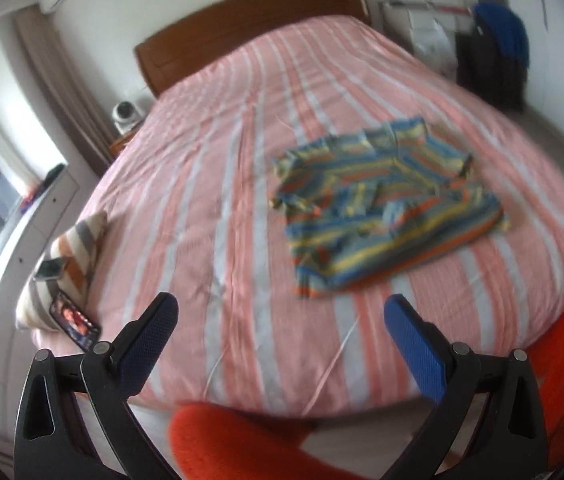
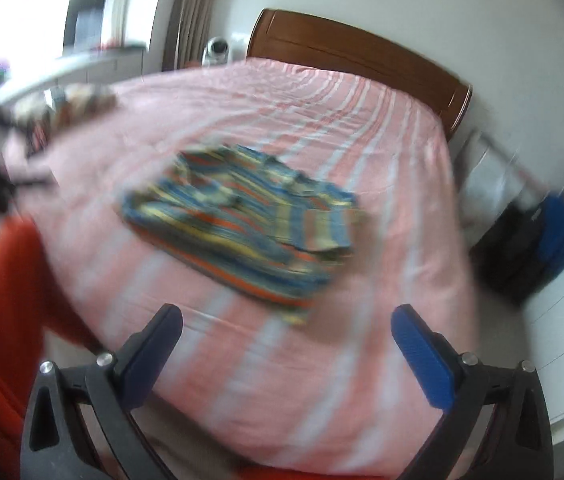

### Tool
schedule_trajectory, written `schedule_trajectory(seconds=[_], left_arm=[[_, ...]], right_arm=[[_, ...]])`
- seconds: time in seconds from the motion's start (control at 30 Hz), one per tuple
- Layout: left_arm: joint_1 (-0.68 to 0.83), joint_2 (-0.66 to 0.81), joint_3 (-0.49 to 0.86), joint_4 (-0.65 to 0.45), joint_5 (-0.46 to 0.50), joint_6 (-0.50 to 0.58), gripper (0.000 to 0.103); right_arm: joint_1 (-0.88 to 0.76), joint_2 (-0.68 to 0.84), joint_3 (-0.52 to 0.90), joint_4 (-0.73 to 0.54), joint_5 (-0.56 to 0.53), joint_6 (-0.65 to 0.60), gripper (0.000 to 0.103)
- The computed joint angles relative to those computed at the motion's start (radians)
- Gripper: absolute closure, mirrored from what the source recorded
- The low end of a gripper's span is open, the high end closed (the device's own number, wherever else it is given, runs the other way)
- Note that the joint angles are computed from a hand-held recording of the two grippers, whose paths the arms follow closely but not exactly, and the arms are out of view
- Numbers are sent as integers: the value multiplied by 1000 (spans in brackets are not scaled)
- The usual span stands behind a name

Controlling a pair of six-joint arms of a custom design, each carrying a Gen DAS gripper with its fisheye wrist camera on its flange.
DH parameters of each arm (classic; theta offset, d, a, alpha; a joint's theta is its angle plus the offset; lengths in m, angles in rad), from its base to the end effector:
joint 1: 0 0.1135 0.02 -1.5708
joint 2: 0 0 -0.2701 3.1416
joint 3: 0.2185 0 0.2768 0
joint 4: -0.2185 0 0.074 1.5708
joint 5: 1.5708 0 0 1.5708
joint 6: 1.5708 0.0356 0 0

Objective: Fold small clothes

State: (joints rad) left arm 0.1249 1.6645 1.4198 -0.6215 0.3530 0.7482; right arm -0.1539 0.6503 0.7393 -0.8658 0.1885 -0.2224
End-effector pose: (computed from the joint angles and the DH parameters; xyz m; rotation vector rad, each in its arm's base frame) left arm 0.3900 0.0366 0.2933 0.8718 2.2009 -0.0146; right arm 0.1438 -0.0291 0.2844 0.0127 2.3665 -0.4050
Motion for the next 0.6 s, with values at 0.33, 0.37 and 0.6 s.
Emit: schedule_trajectory(seconds=[0.33, 0.37, 0.6], left_arm=[[-77, -50, -151, 52, 64, -209, 0], [-81, -67, -180, 82, 49, -207, 0], [-70, -33, -179, 45, 53, -245, 0]], right_arm=[[117, -32, -125, 186, -17, 476, 0], [123, -33, -144, 192, -40, 498, 0], [185, -1, -180, 203, 33, 504, 0]])
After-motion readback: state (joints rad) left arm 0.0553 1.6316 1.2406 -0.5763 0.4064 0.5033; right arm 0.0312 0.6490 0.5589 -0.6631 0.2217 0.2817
